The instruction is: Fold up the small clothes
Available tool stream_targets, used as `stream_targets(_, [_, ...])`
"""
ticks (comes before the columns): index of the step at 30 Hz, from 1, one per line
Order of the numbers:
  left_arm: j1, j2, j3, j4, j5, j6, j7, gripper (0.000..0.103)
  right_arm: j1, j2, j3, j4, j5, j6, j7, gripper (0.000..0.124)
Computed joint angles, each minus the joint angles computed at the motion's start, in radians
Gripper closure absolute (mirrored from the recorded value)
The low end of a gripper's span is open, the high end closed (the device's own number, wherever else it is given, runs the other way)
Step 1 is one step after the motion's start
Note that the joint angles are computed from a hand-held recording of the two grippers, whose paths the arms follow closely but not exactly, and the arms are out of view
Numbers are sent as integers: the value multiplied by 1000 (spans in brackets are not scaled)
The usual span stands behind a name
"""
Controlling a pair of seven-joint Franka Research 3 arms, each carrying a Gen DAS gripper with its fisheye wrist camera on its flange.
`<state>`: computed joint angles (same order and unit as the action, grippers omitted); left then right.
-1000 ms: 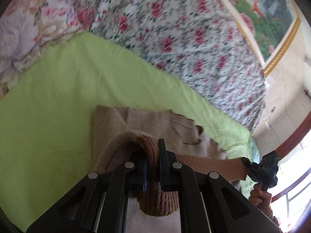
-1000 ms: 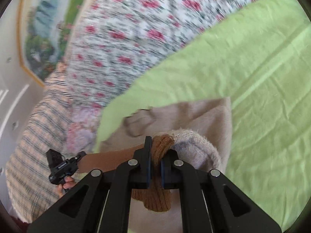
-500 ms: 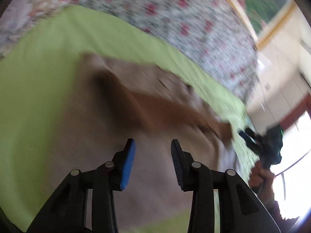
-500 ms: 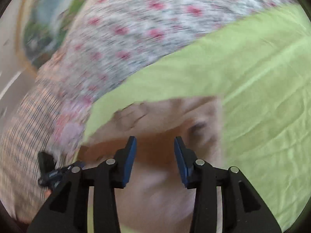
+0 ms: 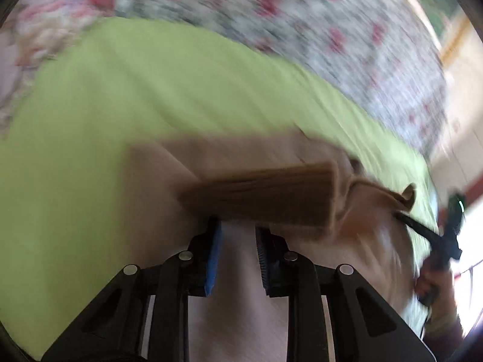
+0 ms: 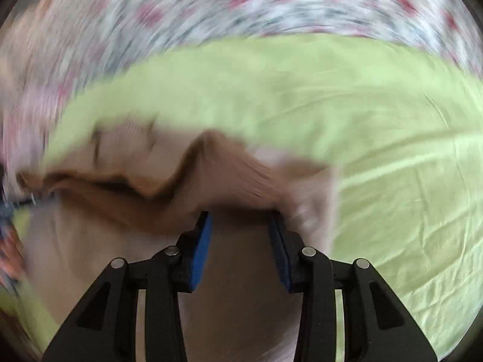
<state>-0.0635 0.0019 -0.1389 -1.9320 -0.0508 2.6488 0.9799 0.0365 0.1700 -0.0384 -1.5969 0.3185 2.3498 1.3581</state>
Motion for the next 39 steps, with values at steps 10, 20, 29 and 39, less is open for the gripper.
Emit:
stream_targets(10, [-25,-193,-7,-233,17,121,-164,72,14,-239,3,-264,201,23,-115,83])
stream_targets(20, [-146,-438,-56,-492,20,205,-381,62,80,-485,-13,-545,298,32,-171,83])
stream_targets(29, [-204,-575,-103,-622,102,205,-606,48,111,-616,-26,-696,314,25,-148,79])
stream_targets(39, [-190,-651,-114,-706,145,230,-762,42,123,-688,-32,-754,309,18,-142,78])
